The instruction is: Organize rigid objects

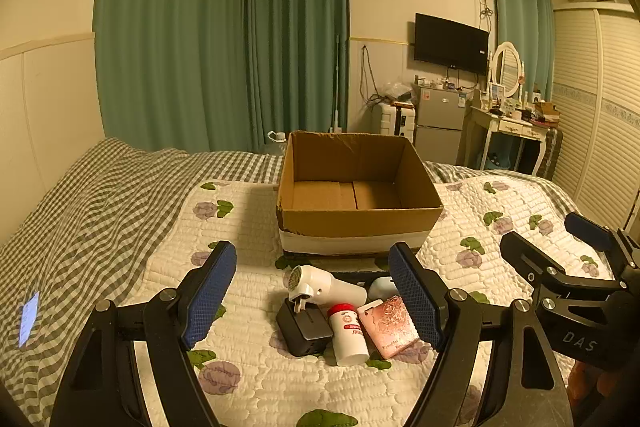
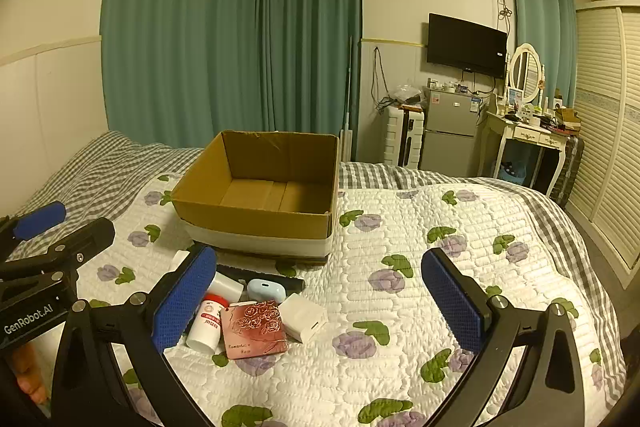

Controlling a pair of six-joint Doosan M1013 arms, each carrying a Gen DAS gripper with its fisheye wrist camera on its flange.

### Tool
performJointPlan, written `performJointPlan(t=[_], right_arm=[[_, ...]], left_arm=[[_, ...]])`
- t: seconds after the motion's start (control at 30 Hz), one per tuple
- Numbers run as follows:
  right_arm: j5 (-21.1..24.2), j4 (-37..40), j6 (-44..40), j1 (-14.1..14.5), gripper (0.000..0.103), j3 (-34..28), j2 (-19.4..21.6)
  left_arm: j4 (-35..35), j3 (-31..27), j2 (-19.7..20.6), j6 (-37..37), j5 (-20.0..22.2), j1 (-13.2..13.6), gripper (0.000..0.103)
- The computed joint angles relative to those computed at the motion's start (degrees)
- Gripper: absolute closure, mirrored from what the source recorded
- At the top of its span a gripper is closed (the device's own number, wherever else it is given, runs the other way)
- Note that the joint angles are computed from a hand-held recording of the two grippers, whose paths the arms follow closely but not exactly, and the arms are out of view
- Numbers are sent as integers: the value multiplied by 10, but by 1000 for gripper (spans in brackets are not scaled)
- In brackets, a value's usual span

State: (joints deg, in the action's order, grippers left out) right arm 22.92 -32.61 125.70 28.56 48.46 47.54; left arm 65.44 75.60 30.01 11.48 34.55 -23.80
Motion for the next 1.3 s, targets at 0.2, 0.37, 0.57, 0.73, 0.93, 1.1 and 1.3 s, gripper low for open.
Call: performJointPlan(t=[0.2,0.37,0.57,0.73,0.93,1.1,1.3], right_arm=[[1,5,-5,0,0,-2,0],[3,5,-6,0,0,-4,1],[3,12,-14,0,0,-3,1],[4,14,-17,1,0,-5,2],[4,16,-20,1,0,-6,3],[4,15,-18,1,0,-6,3],[3,17,-21,1,0,-5,3]], left_arm=[[5,1,-1,-3,1,-1,21],[5,1,-2,-2,2,-1,21],[2,0,-2,3,2,0,21],[2,0,-3,3,3,0,21],[3,-1,-2,5,4,-1,21],[4,-1,-3,5,2,0,21],[5,0,-3,4,2,0,21]])
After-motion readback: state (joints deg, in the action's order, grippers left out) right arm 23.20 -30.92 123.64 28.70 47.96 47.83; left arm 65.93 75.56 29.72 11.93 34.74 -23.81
